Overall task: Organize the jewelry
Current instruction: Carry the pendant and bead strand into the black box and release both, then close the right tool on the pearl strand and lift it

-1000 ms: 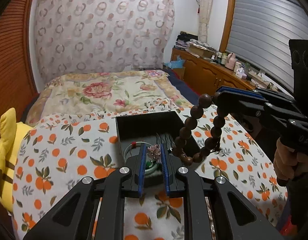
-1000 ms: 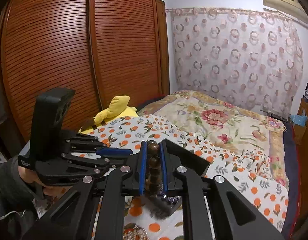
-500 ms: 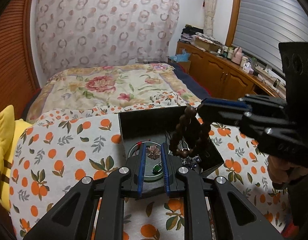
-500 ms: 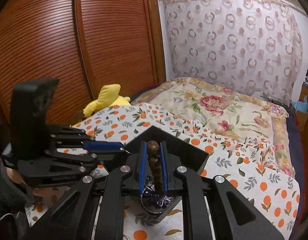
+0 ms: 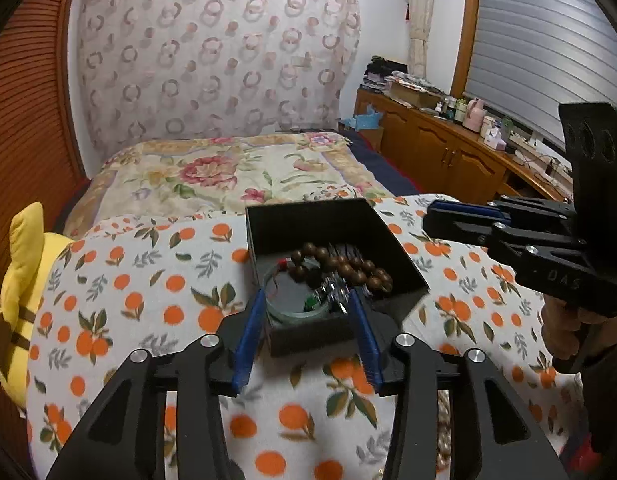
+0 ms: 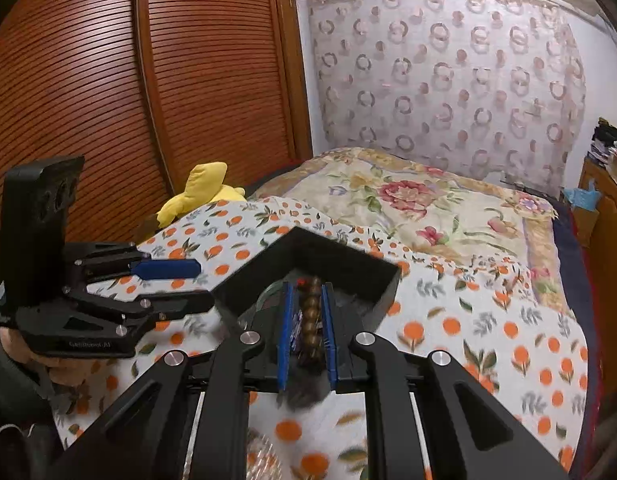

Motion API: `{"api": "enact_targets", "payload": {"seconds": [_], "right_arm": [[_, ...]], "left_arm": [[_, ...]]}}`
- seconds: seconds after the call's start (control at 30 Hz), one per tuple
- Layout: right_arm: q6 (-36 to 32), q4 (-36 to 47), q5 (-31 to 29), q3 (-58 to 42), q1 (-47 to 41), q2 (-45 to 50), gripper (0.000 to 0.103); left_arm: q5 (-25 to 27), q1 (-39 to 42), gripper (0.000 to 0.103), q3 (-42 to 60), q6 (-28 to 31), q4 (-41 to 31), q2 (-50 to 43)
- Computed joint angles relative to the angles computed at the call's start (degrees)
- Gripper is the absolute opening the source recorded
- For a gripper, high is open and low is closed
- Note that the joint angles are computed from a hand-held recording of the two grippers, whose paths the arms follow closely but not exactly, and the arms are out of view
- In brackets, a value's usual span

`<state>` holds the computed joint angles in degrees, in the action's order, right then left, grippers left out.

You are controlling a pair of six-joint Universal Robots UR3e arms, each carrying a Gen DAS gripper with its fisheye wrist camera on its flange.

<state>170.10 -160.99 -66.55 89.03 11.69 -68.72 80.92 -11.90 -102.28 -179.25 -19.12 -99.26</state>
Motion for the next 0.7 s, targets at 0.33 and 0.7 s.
{"api": "enact_targets", "payload": {"seconds": [0.33, 0.7], "right_arm": [[1.54, -6.04, -3.72, 21.92, 1.80, -11.90, 0.016], [7.60, -11.80, -4.50, 33.80, 3.77, -15.69, 0.028]], "left_arm": [[-0.01, -1.26, 0.055, -14.74, -0.55, 4.60, 9.17], [2.82, -3.15, 0.083, -25.36, -2.29, 8.89, 15.89]]}}
